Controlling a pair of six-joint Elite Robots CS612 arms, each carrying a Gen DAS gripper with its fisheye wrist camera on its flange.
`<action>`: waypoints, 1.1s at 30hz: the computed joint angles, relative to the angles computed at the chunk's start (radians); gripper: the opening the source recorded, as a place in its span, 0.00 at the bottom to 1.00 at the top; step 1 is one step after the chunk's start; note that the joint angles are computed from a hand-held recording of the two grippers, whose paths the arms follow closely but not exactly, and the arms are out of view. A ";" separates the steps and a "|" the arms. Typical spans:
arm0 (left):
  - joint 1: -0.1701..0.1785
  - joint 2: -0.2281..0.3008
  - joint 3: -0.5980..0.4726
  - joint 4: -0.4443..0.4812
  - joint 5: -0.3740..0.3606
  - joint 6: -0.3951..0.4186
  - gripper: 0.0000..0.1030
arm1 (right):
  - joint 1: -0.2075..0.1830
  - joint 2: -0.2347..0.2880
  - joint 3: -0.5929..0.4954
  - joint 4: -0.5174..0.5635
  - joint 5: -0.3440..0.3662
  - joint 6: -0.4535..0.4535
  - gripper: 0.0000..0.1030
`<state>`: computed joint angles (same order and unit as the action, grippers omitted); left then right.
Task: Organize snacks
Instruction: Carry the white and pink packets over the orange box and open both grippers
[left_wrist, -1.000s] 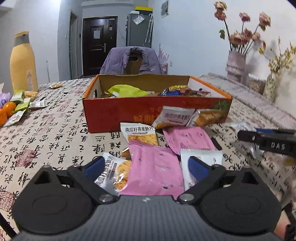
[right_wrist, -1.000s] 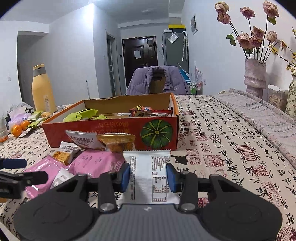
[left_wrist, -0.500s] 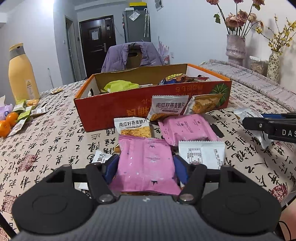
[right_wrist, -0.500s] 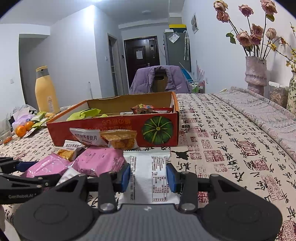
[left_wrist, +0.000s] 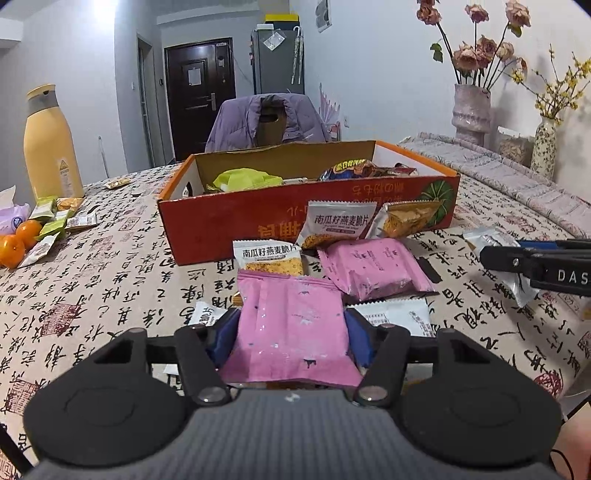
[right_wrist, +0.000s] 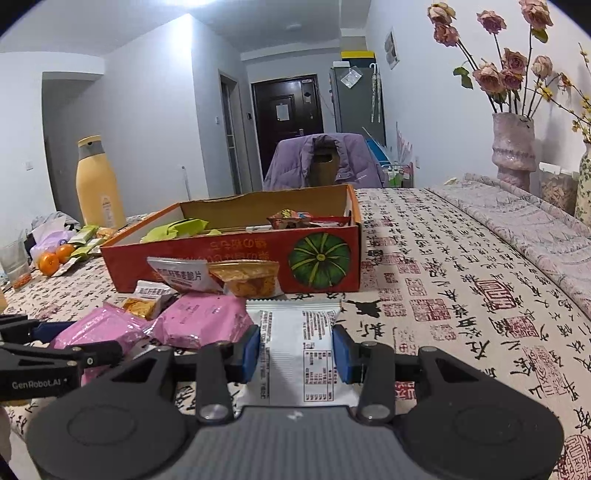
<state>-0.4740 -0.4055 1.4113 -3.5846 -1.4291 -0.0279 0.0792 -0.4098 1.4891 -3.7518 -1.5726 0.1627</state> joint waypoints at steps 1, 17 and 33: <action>0.002 0.000 0.000 -0.003 -0.002 -0.007 0.60 | 0.001 0.000 -0.001 0.000 0.002 -0.002 0.39; 0.018 -0.004 -0.043 -0.110 -0.031 -0.037 0.60 | 0.010 0.004 -0.054 -0.037 -0.007 -0.050 0.39; 0.028 0.044 -0.224 -0.058 -0.066 -0.058 0.60 | 0.013 0.050 -0.245 0.020 -0.003 -0.089 0.39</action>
<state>-0.4463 -0.3614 1.1871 -3.6429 -1.4946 -0.0864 0.0924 -0.3600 1.2436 -3.7314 -1.5756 0.0738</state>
